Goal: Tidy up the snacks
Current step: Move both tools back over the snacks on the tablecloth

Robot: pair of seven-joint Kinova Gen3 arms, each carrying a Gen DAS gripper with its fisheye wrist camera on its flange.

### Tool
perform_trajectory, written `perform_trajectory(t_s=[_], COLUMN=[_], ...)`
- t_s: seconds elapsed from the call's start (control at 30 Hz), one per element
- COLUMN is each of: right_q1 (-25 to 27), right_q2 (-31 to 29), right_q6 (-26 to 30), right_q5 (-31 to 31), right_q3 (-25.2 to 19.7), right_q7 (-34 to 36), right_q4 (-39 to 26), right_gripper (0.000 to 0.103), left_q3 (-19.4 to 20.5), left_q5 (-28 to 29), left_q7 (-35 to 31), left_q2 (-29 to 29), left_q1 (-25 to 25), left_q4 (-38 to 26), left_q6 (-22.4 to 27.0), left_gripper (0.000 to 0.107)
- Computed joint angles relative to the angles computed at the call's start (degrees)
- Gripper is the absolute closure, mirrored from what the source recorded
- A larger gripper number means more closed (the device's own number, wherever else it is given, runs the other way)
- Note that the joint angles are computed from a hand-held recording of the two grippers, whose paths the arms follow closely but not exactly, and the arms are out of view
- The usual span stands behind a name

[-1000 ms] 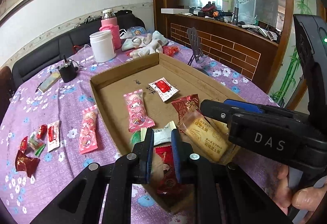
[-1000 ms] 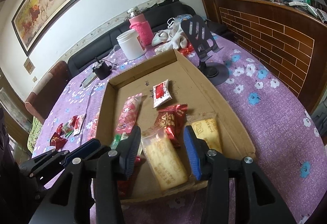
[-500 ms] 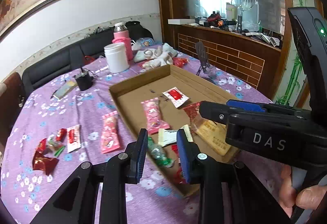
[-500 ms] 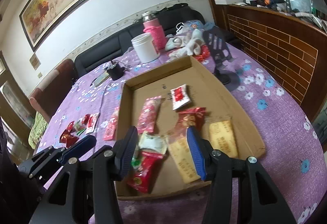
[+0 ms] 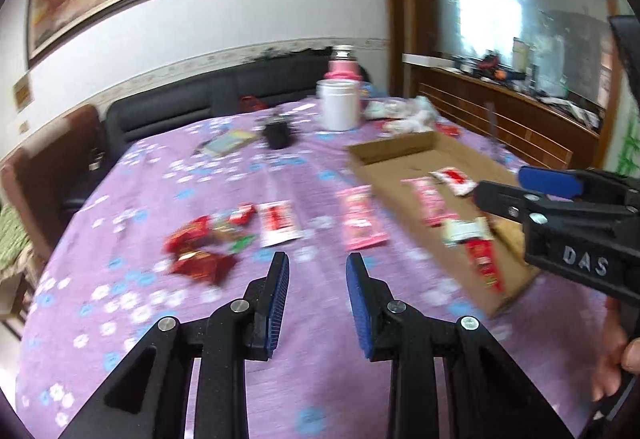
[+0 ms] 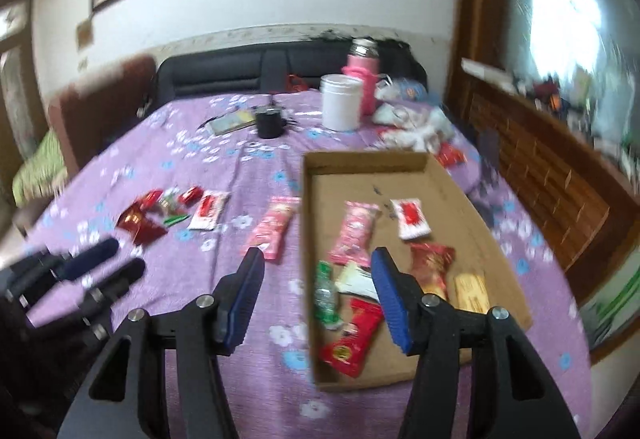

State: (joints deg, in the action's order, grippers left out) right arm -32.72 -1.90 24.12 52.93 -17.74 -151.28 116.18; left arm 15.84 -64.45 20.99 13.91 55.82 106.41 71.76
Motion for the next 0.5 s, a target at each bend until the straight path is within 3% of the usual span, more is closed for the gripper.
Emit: perform_trajectory(t_s=[0.07,0.2,0.37,0.5], right_q1=[-2.2,-8.6,-14.3,-17.7], right_q2=[1.1,3.6,6.5,8.4], right_q6=[4.7,10.6,14.6,16.8], right_q5=[4.7,12.2,13.6,13.7], right_q3=[-2.7,-3.8,-2.9,-1.9], right_q7=[-2.9,-8.5,-8.2,-7.4], right_q4=[-1.2,-2.2,-4.3,-5.8], right_gripper=[0.048,0.046,0.045,0.044], left_q3=[0.1,1.2,2.5,3.1], left_q5=[0.6,1.8,3.5,4.2], left_q7=[2.6,7.2,11.4,16.0], left_q2=[-1.3,-3.4,-5.5,-10.1], left_q1=[0.4,-0.4,-2.3,-5.8], left_q4=[2.4,6.7,11.5,16.5], left_q6=[1.0,1.8,0.4,-5.4], left_gripper=[0.076,0.075,0.075,0.075])
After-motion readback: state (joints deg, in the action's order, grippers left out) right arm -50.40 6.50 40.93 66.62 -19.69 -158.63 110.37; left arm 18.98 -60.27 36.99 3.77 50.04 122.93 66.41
